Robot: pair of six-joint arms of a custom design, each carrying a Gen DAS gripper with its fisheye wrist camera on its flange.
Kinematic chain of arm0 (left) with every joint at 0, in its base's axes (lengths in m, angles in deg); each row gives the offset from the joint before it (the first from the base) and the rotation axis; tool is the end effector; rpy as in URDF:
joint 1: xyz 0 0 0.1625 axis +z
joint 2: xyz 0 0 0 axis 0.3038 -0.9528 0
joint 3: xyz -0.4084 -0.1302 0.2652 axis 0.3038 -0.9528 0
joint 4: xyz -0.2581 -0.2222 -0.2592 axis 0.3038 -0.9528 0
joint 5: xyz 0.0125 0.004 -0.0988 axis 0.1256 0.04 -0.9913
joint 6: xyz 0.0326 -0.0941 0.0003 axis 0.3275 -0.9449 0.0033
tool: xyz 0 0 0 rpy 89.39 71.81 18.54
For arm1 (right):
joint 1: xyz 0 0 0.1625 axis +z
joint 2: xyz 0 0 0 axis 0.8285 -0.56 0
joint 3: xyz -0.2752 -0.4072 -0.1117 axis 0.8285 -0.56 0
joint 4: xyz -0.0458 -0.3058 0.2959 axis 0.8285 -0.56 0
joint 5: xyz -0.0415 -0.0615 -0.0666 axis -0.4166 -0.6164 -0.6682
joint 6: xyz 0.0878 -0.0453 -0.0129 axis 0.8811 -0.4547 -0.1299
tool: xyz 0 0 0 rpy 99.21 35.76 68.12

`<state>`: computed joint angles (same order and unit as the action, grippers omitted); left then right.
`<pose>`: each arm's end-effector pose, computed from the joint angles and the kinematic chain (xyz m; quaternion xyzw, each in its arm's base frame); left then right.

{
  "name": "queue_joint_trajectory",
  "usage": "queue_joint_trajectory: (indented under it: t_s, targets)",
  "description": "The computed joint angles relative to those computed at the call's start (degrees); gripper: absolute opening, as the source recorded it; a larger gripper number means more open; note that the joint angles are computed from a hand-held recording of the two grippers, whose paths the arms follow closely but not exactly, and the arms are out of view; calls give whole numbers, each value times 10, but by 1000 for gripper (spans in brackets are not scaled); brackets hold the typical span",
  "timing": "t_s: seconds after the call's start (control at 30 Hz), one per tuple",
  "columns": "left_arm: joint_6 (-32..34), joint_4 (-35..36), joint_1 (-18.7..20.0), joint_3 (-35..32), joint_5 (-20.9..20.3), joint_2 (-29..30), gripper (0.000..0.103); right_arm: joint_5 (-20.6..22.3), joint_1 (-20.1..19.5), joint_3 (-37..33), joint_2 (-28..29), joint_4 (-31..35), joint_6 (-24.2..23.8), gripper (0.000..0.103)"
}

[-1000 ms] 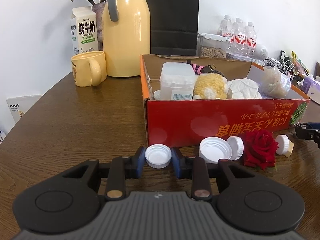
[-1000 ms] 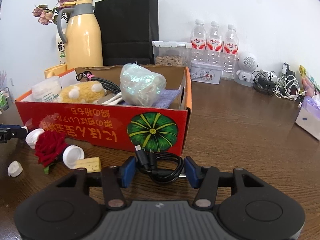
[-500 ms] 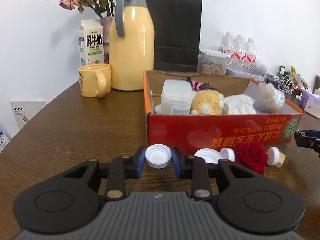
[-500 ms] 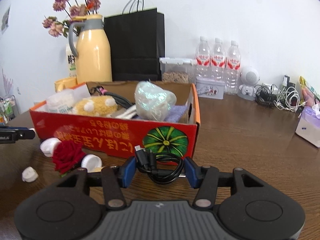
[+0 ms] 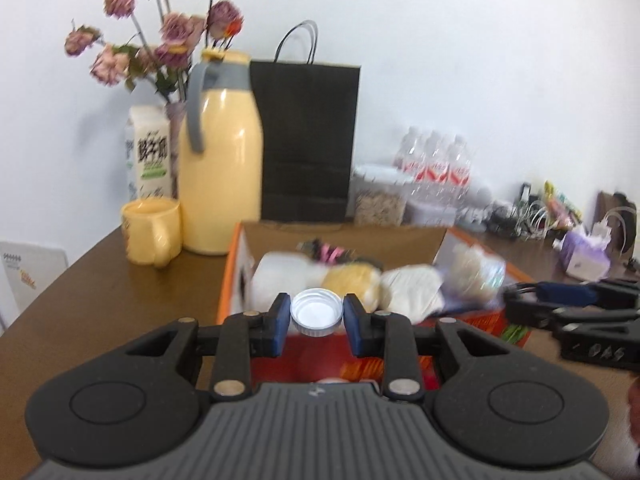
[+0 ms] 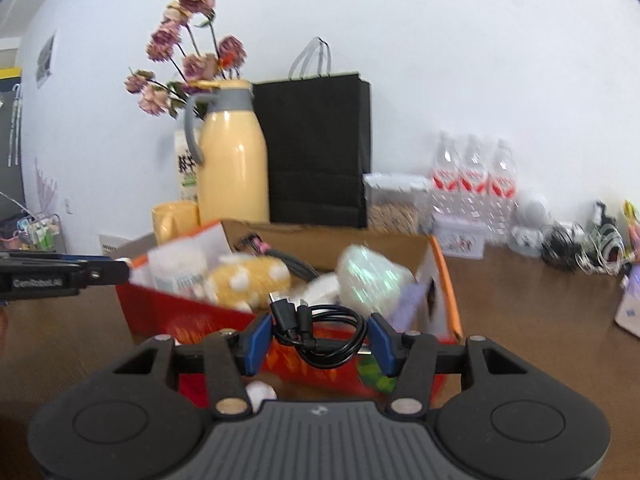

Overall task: Organize objects
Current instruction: 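Carry the black cable and white cap over the box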

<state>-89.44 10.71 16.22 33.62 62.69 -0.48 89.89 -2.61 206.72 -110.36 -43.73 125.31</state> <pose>-0.3336 -0.4425 -0.0875 0.4382 0.8067 -0.3852 0.0944 -0.0502 -0.3202 0.2449 0.1015 -0.7272 0.5600 0.3837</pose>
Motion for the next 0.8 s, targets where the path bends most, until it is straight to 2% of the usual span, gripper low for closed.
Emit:
queue_joint_trajectory:
  t_s: [0.13, 0.3, 0.43, 0.63, 0.8]
  targets:
    - [0, -8, -7, -18, 10, 5, 29, 34, 55, -22, 22, -9, -13, 51]
    - [-15, 1, -11, -59, 5, 20, 29, 104, 121, -59, 61, -30, -35, 51]
    - [-22, 15, -10, -96, -2, 39, 29, 135, 150, -91, 87, -35, -47, 51]
    - [-37, 62, -1, -164, -18, 78, 29, 164, 161, -141, 121, -27, -41, 51]
    - [-36, 88, 7, -196, -27, 99, 29, 165, 150, -165, 132, -14, -29, 51]
